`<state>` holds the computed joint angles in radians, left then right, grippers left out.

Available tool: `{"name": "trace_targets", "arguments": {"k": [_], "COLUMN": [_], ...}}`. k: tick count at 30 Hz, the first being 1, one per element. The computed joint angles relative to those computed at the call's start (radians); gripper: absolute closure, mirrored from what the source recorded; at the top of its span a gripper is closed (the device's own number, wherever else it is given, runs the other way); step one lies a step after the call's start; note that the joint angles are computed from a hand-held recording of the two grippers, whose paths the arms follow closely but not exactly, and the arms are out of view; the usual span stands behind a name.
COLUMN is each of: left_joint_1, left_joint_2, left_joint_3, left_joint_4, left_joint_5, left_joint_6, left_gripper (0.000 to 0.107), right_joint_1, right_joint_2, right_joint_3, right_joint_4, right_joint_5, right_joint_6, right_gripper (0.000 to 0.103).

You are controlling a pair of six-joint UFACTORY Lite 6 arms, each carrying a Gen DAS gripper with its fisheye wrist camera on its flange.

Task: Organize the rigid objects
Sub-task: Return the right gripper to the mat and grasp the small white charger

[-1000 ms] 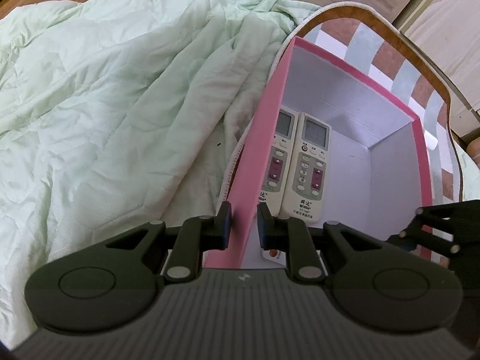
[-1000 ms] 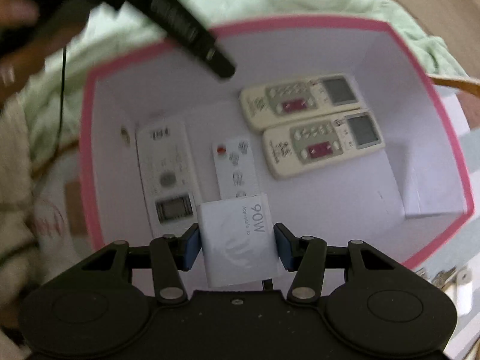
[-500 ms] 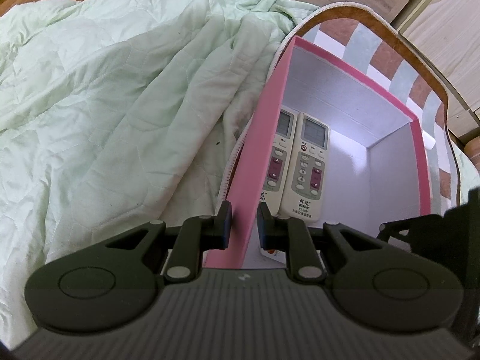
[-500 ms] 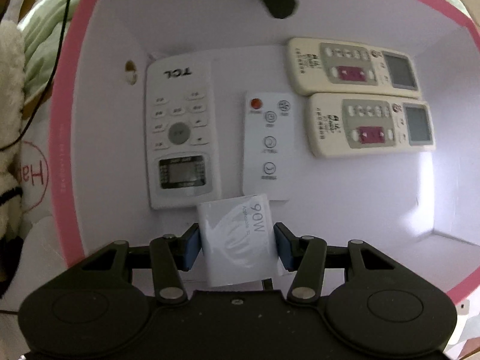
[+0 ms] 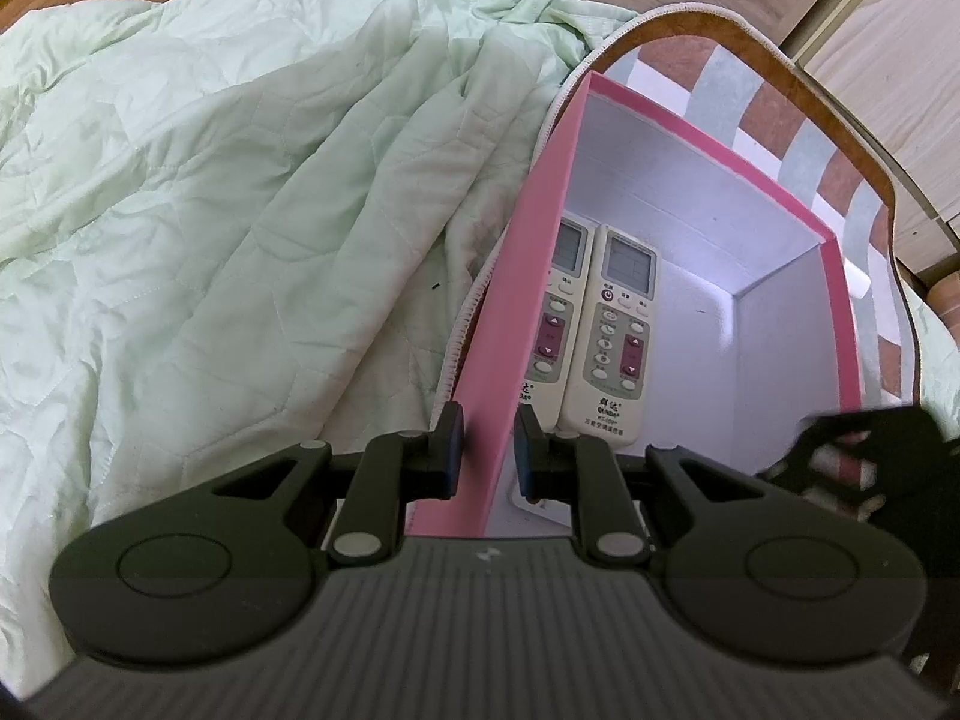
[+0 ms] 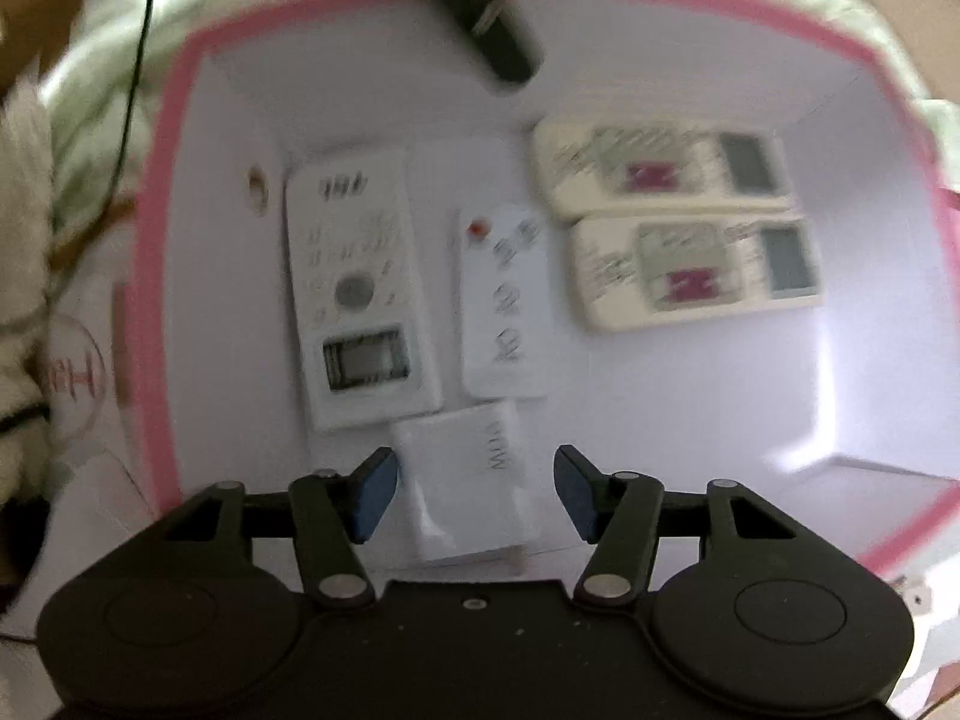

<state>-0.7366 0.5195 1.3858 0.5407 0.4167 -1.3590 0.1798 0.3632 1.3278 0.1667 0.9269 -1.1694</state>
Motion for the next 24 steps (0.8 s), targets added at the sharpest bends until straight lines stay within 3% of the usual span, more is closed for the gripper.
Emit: {"name": "trace_targets", "arguments": {"k": [6,11,14,19,24], "left_joint_1": [0.0,0.025,0.031,-0.016,-0.08], "left_joint_2": [0.002,-0.008,-0.006,0.036,0.104], "left_joint_3": [0.001,-0.01,-0.006,0.058,0.154], "left_joint_4": [0.0,-0.079,-0.107,-0.009,0.091], "left_joint_5": [-0.004,-0.031,-0.033,0.048,0.171], "left_joint_6": [0.004,0.091,0.127,0.081,0.037], "left_gripper": [0.091,0.091,0.091,0.091,0.091], "right_joint_1": [-0.273,-0.54,-0.656,-0.757,-0.77], "right_joint_2": [-0.112,-0.06,-0.051,0.037,-0.012], "right_joint_3": [0.084,0.219,0.175,0.109,-0.043], "right_joint_4": [0.349,0.569,0.629,0.647,0.659], "right_joint_5": [0.112,0.282,0.251,0.156,-0.045], "right_joint_6": [-0.145,0.019,0.0,0.062,-0.023], "right_gripper": [0.039,0.039,0.039,0.039,0.039]}}
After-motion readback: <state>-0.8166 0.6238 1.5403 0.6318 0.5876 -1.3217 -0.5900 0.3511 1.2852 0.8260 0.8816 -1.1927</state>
